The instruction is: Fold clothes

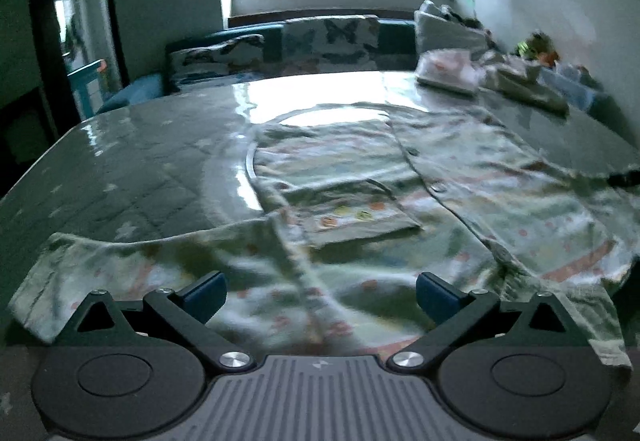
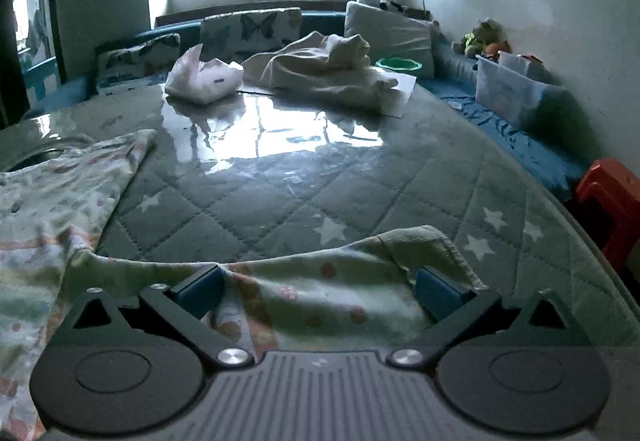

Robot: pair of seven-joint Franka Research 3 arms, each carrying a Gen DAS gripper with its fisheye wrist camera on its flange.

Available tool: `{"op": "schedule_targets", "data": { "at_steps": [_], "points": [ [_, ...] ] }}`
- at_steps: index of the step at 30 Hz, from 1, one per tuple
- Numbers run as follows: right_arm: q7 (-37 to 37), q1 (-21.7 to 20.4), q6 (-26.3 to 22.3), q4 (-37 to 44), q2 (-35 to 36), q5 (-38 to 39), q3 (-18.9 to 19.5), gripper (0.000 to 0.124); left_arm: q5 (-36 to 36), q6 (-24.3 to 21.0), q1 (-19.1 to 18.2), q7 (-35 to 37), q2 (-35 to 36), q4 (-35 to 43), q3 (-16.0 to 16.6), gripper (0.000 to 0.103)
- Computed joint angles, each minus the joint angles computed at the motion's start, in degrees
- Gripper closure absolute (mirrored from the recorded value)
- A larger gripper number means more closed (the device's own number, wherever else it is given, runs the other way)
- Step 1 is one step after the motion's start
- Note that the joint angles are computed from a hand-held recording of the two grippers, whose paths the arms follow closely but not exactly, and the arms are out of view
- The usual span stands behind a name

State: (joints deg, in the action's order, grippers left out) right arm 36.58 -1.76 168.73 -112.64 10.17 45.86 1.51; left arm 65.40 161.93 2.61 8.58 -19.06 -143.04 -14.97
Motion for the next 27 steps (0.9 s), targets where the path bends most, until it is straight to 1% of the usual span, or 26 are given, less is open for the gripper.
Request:
{"op": "schedule_targets", "data": {
  "at_steps": [4,7,9,14,15,16,20,23,24,25,27],
  "points": [
    [-0.9,-0.2,0.1,-0.2,-0.2,1.0,0.2,0.021,-0.1,-0.1,1.2,-2.1,-2.5,-1.9,0.6,0.001],
    [-1.3,-0.2,0.2,-0.4,-0.3,1.4,0.2,0.021,-1.4,0.3,2.1,-2.3,-3.2,-3.0,1.4,0.001],
    [-1.3,-0.1,0.3,-0.5,-0.4,1.4,0.2,0.021,-1.7,-0.2,3.0,-2.5,-3.5,-3.5,1.3,0.001],
    [-1.4,-0.1,0.2,-0.4,-0.3,1.5,0.1,0.021,-5.9,-3.1,4.8,-2.0,-5.2,-5.9,2.9,0.001],
    [-1.5,-0.1,0.2,-0.3,-0.3,1.6,0.1,0.021,-5.3,-5.1,5.7,-2.3,-5.8,-6.2,2.1,0.001],
    [-1.5,-0.1,0.2,-0.3,-0.3,1.7,0.1,0.021,-5.1,-5.9,6.2,-2.5,-6.5,-6.8,2.2,0.0],
    [-1.7,-0.1,0.2,-0.4,-0.3,1.8,0.1,0.021,-7.9,-10.9,7.6,-2.9,-9.3,-8.5,3.1,0.0],
    [-1.8,-0.1,0.3,-0.4,-0.4,1.9,0.1,0.021,-10.6,-13.7,8.1,-2.9,-10.3,-8.8,4.0,0.0],
    [-1.8,-0.1,0.3,-0.5,-0.4,1.8,0.1,0.021,-11.2,-15.2,8.2,-2.7,-10.4,-8.4,3.7,0.002],
    [-1.8,-0.1,0.3,-0.5,-0.4,1.8,0.1,0.021,-11.6,-16.1,8.1,-2.2,-10.4,-8.0,3.6,0.007],
    [-1.8,-0.1,0.2,-0.4,-0.4,1.9,0.1,0.021,-10.6,-14.4,8.0,-1.6,-10.7,-7.9,3.9,0.008]
  ]
}}
